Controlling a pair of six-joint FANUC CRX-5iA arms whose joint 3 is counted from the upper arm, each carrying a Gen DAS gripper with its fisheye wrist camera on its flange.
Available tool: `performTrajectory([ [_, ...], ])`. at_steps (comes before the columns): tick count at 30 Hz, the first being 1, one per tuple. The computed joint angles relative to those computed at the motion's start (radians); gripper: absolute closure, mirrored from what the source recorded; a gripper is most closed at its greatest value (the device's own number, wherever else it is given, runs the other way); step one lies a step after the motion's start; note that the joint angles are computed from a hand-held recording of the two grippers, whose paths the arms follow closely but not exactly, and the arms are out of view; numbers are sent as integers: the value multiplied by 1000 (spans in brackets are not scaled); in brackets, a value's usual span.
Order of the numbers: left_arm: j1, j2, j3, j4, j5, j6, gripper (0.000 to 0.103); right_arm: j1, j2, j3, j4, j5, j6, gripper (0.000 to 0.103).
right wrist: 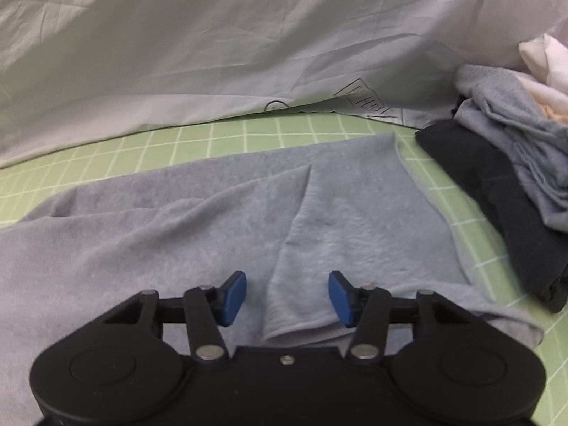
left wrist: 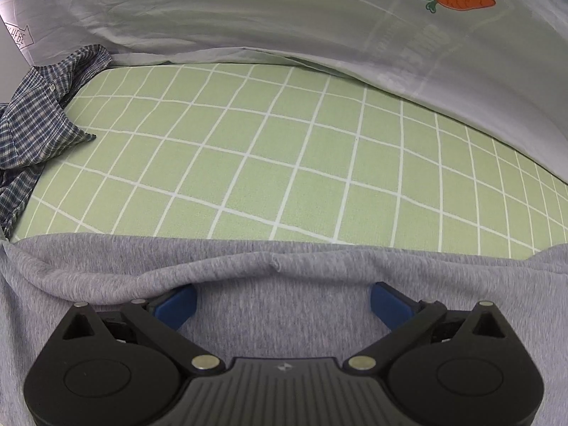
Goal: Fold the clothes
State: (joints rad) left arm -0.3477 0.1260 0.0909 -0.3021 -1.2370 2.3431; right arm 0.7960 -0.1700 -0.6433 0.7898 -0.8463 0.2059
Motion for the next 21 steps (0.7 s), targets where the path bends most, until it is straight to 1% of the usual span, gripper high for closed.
performTrajectory([
  [1,-1,-1,-1,-1,1,0,0,5,6,5,1,-15,6,63],
  [2,-2,-2,-2,-2,2,2,0,10,13,11,2,-30,12,68],
  [3,-3,-3,-4,-5,4,3,0,11,14,9,14,-40,16,77],
  [4,-4,-4,-6,-7,7,5,0,10,12,1,35,-47,18,93],
  [5,-6,-6,-8,-10,9,7,0,8,10,-7,57,-53,21,100],
  [8,-11,-11,-15,-19,19,11,0,1,3,-31,120,-72,28,102],
  [10,-12,-13,-20,-21,25,8,0,-12,9,-50,214,-115,50,102],
  [12,-10,-14,-20,-20,27,3,0,-52,18,-60,318,-146,61,102],
  [14,-8,-14,-21,-16,29,-4,0,-118,27,-60,420,-151,41,102],
  [16,-6,-14,-21,-13,30,-10,0,-194,42,-48,511,-129,5,102],
  [18,-2,-13,-20,-8,28,-16,0,-268,61,-32,605,-80,-24,102],
  [21,2,-10,-17,-1,23,-23,0,-348,118,-2,743,-20,0,102],
])
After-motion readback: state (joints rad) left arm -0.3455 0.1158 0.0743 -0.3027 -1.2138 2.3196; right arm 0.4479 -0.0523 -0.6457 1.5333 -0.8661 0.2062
